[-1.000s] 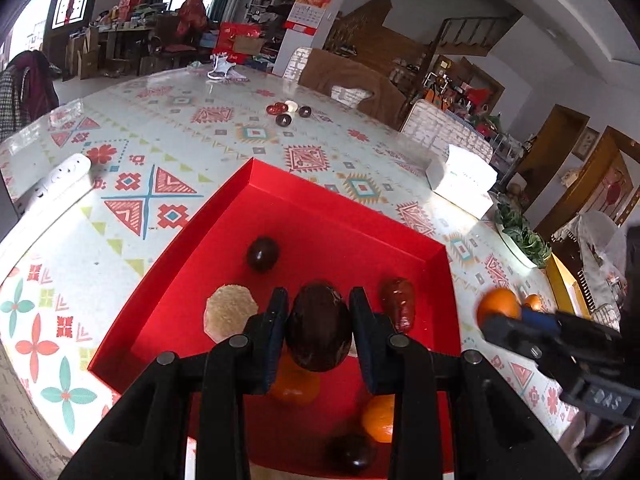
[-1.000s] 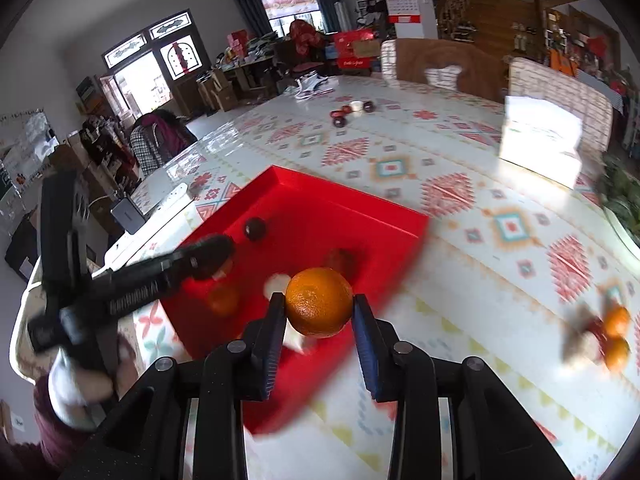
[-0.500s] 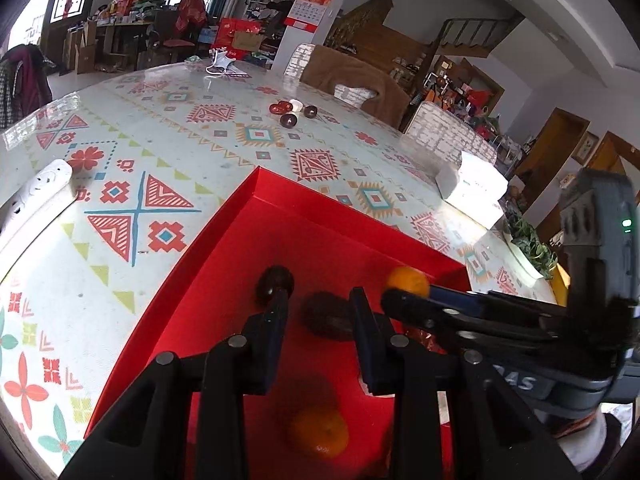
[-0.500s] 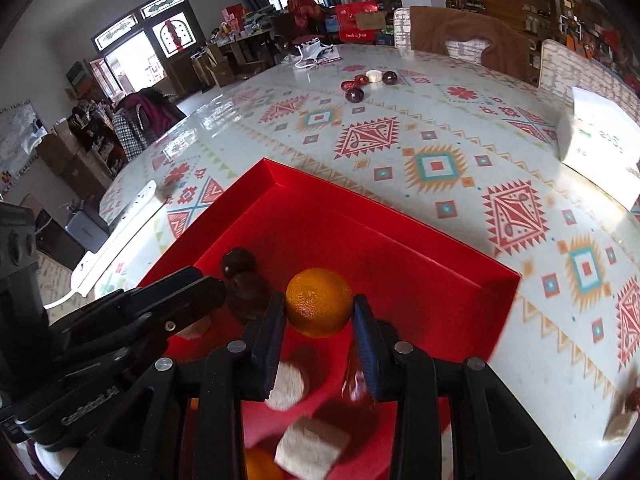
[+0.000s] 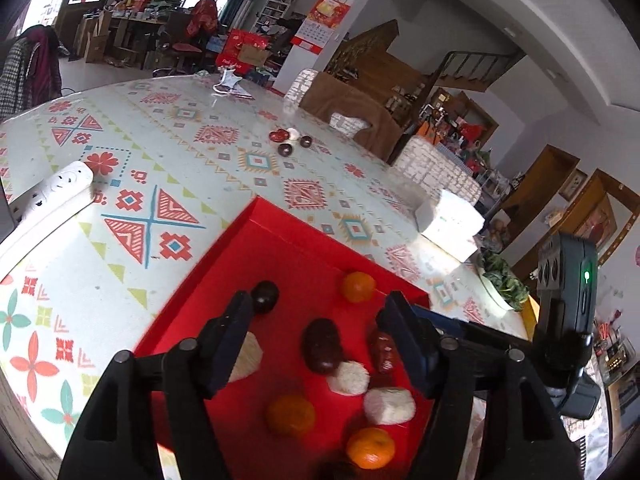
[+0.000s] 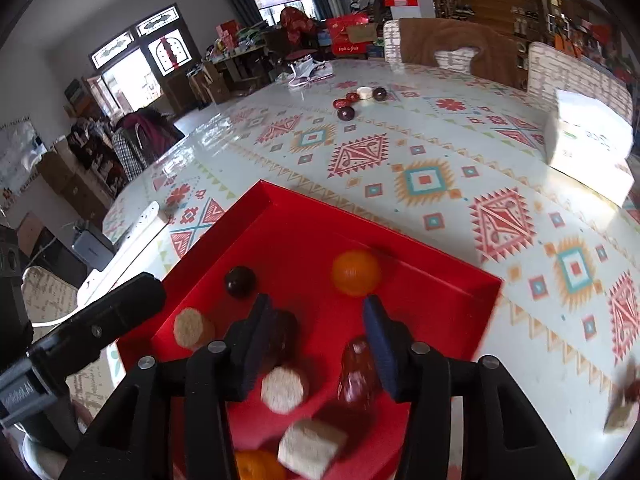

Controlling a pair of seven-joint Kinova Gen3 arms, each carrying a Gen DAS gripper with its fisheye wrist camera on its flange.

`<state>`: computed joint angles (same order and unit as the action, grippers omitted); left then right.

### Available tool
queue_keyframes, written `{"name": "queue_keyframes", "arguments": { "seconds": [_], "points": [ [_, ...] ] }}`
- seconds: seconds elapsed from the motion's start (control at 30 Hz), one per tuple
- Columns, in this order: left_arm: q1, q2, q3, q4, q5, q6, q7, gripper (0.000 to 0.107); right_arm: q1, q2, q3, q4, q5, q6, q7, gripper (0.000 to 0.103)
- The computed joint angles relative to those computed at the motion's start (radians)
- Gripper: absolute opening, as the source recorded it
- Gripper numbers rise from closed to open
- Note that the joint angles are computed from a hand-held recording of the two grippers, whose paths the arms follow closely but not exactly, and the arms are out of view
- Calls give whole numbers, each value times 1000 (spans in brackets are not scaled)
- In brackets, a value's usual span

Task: Organize fruits
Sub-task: 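Carry the orange and the date into the red tray and open both grippers, then grasp another orange with the right gripper while the left gripper grasps a yam slice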

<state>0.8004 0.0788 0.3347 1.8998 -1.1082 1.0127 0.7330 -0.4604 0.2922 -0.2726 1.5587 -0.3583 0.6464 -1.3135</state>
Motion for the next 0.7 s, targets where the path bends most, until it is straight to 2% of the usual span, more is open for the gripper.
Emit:
{"name": "queue_keyframes", "arguments": {
  "seconds": [0.13, 0.33, 0.53, 0.7],
  "points": [
    [29, 30, 12, -64, 17, 43, -47, 76, 49, -78, -7, 94, -54, -31, 49, 57],
    [109, 86, 4, -171, 4, 91, -107, 77, 141, -216, 34, 251, -212, -53, 213, 60],
    [187, 170, -33, -305, 18, 95, -214, 77, 200, -332, 159, 382, -317, -29, 384, 63],
    [227, 244, -74, -411, 42, 46, -300, 78, 280, -367, 282, 438, -360, 20, 479, 63]
  ]
}}
